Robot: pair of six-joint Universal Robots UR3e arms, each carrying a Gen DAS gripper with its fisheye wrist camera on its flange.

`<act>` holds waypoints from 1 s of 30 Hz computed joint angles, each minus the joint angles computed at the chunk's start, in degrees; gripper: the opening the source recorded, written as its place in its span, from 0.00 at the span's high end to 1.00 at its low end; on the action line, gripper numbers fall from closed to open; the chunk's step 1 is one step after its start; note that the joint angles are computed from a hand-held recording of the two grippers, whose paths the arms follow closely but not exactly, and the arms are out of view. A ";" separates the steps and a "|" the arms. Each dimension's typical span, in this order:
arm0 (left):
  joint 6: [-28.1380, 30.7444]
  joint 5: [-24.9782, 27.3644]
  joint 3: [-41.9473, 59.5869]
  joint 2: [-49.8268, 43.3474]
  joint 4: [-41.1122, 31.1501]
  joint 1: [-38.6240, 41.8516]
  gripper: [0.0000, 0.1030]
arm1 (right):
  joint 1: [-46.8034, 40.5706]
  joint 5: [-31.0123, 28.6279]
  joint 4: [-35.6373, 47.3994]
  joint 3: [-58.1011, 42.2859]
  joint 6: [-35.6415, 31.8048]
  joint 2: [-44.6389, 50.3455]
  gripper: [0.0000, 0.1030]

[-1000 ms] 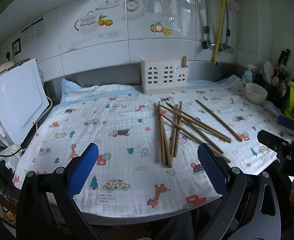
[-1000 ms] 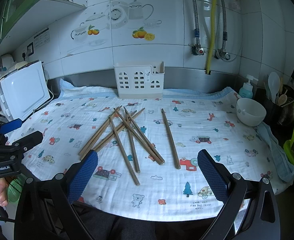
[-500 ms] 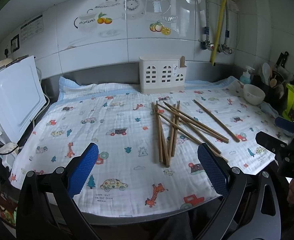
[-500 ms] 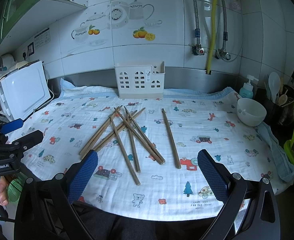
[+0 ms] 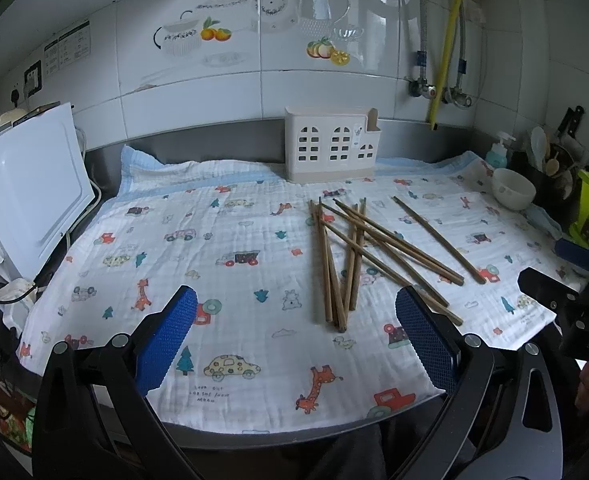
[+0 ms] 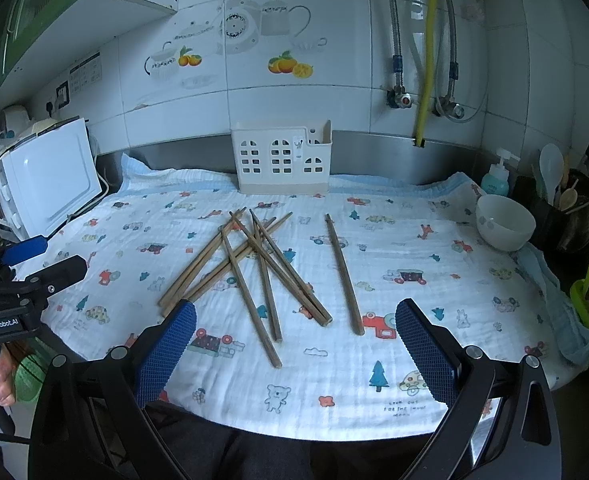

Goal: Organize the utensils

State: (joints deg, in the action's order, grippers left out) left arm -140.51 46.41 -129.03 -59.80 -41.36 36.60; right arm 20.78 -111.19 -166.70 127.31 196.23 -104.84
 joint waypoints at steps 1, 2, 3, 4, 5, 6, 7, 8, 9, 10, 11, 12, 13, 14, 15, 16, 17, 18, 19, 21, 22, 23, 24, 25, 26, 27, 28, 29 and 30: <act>0.10 -0.18 0.13 -0.14 -0.30 0.06 0.05 | -0.04 0.06 -0.09 0.03 0.01 0.07 0.06; 0.16 -0.25 0.35 -0.31 -0.68 0.06 0.05 | -0.18 0.27 -0.24 0.18 -0.02 0.03 0.06; 0.28 -0.41 0.53 -0.42 -1.06 0.11 0.05 | -0.43 0.63 -0.35 0.36 -0.13 -0.07 0.06; 0.02 -0.23 0.52 -0.50 -0.80 0.03 0.05 | -0.13 0.22 -0.24 0.06 0.01 0.27 0.06; -0.78 0.47 0.53 -1.29 0.62 -0.51 0.05 | -0.06 0.06 -0.33 0.01 0.06 0.41 0.06; -1.24 0.83 0.50 -1.52 1.26 -0.71 0.05 | -0.26 0.29 -0.38 0.16 0.05 0.36 0.06; -1.81 1.03 0.27 -1.63 2.12 -0.76 0.05 | -0.36 0.33 -0.36 0.21 0.03 0.38 0.06; -1.97 1.02 0.06 -1.71 2.59 -0.69 0.05 | -0.19 0.02 -0.37 0.10 0.11 0.60 0.06; -1.91 0.95 0.00 -1.87 2.67 -0.58 0.05 | -0.12 -0.15 -0.42 0.18 0.10 0.59 0.06; -1.75 0.78 0.03 -2.02 2.53 -0.58 0.05 | -0.14 -0.13 -0.33 0.07 0.08 0.59 0.06; -1.90 0.96 -0.16 -1.89 2.76 -0.74 0.05 | -0.12 -0.21 -0.40 0.08 0.10 0.64 0.06; -2.04 1.04 -0.24 -1.95 3.03 -0.92 0.05 | -0.08 -0.39 -0.58 0.17 0.11 0.66 0.06; -2.02 0.93 -0.19 -2.05 2.96 -1.02 0.05 | -0.11 -0.37 -0.64 0.22 0.14 0.60 0.06; -2.04 0.82 -0.10 -2.16 2.90 -0.92 0.05 | -0.29 -0.16 -0.69 0.27 0.13 0.55 0.06; -2.24 0.82 -0.17 -2.25 3.25 -0.95 0.05 | -0.47 0.09 -0.77 0.37 0.08 0.43 0.06; -2.35 0.86 -0.27 -2.27 3.52 -1.05 0.05 | -0.59 0.23 -1.07 0.58 0.07 0.40 0.06; -2.47 0.88 -0.11 -2.52 3.67 -1.12 0.05 | -0.83 0.40 -1.07 0.68 -0.03 0.20 0.06; -2.62 0.96 -0.07 -2.70 3.95 -1.25 0.05 | -0.86 0.42 -1.08 0.69 -0.03 0.15 0.06; -2.73 1.09 -0.07 -2.81 4.17 -1.39 0.05 | -1.07 0.59 -1.32 0.83 -0.18 0.06 0.06; -2.56 0.93 -0.27 -2.76 4.44 -1.27 0.05 | -1.06 0.39 -1.43 0.81 -0.40 0.04 0.06; -2.68 1.14 -0.82 -2.80 5.93 -1.51 0.05 | -1.39 0.68 -1.71 1.11 -0.78 -0.17 0.06; -2.81 1.42 -1.12 -3.01 7.17 -1.77 0.05 | -1.50 0.72 -1.62 1.04 -0.90 -0.20 0.06; -3.28 2.47 -1.57 -3.50 9.48 -2.56 0.05 | -1.75 0.82 -1.68 1.29 -1.11 -0.42 0.06; -3.80 3.53 -1.78 -4.17 11.41 -3.41 0.05 | -2.42 1.35 -1.67 1.72 -1.66 -0.87 0.06; -3.75 3.61 -1.76 -4.68 12.02 -3.68 0.05 | -2.73 1.53 -1.54 1.86 -1.89 -1.07 0.06; -3.70 3.59 -1.59 -5.13 12.16 -3.82 0.05 | -3.43 1.98 -1.61 2.39 -2.33 -1.53 0.07; -3.96 3.99 -1.29 -5.96 12.53 -4.20 0.05 | -3.95 2.40 -1.82 2.81 -2.60 -1.80 0.07; -4.32 4.49 -1.02 -6.69 12.96 -4.60 0.05 | -4.72 3.00 -1.84 3.35 -2.86 -2.23 0.07; -4.99 5.44 -0.83 -7.93 14.24 -5.32 0.05 | -5.90 4.00 -1.55 3.92 -3.18 -2.76 0.07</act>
State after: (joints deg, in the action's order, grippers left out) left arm -145.50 51.85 -129.86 -67.72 -27.12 31.28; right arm 14.87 -107.18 -168.25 131.24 193.05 -107.60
